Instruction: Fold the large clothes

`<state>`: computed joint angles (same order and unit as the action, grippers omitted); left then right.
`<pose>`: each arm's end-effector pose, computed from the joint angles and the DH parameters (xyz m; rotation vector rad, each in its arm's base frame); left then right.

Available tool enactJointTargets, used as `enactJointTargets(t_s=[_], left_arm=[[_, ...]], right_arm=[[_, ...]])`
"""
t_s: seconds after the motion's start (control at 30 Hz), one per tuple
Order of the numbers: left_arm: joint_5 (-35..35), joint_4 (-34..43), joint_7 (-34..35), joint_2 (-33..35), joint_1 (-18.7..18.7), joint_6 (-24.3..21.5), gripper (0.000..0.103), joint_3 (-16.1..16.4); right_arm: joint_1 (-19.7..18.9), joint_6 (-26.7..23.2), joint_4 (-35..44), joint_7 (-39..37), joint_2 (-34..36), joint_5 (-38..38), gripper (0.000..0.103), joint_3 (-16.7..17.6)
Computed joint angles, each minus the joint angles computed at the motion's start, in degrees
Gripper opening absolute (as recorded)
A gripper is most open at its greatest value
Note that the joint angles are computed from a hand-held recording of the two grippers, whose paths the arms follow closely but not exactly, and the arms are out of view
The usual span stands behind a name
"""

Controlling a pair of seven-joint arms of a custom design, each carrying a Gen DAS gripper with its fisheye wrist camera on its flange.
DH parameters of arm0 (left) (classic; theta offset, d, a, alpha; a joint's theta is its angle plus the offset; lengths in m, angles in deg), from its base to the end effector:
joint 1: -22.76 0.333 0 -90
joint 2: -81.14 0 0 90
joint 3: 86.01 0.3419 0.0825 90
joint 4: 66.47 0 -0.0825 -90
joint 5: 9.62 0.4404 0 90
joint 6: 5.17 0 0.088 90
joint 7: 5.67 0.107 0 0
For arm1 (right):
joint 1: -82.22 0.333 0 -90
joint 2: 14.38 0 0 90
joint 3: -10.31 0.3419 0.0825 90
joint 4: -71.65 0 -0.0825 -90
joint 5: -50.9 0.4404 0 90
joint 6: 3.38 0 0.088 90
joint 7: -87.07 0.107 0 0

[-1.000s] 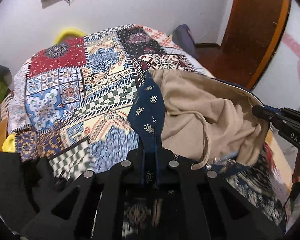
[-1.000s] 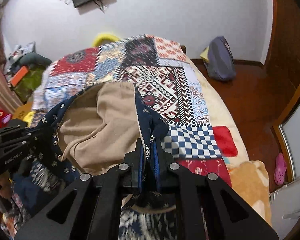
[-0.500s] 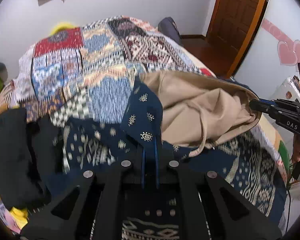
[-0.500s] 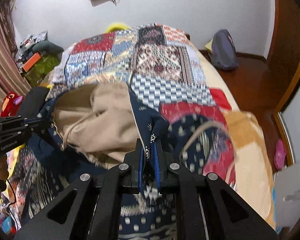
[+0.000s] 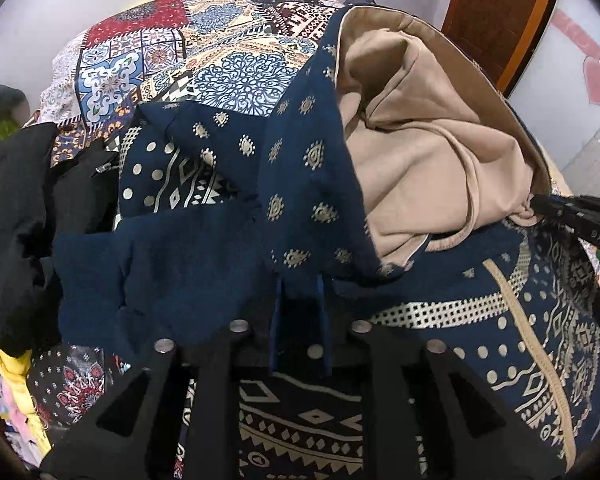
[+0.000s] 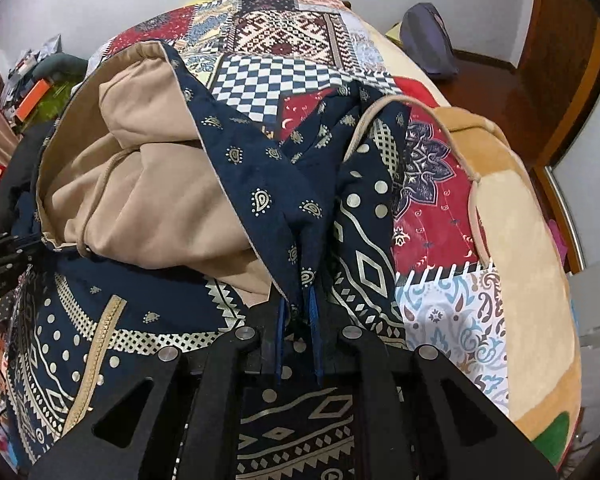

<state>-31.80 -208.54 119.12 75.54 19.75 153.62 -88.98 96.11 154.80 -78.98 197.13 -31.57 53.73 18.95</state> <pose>0.5304 -0.0391 0.3511 -1.6095 2.3710 -0.5381 0.4437 0.1806 0.3792 -1.9441 1.9358 -0.2624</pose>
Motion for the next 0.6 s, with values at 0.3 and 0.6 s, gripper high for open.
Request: enactJointTargets(t_s=[0.3,0.6], left_arm=[[-2.99,-0.34,2.71,-4.46,-1.66,-0.85,0.039,1.96],[-8.43,6.06,5.68,-2.54,-4.09,0.05,0.048,2.89]], right_arm=[[0.48,-0.82,0.25,-2.27,-5.08,-1.19,0.04,0.8],[-0.91,4.97,4.51,-2.43,-1.79,-2.76,0.046,2.18]])
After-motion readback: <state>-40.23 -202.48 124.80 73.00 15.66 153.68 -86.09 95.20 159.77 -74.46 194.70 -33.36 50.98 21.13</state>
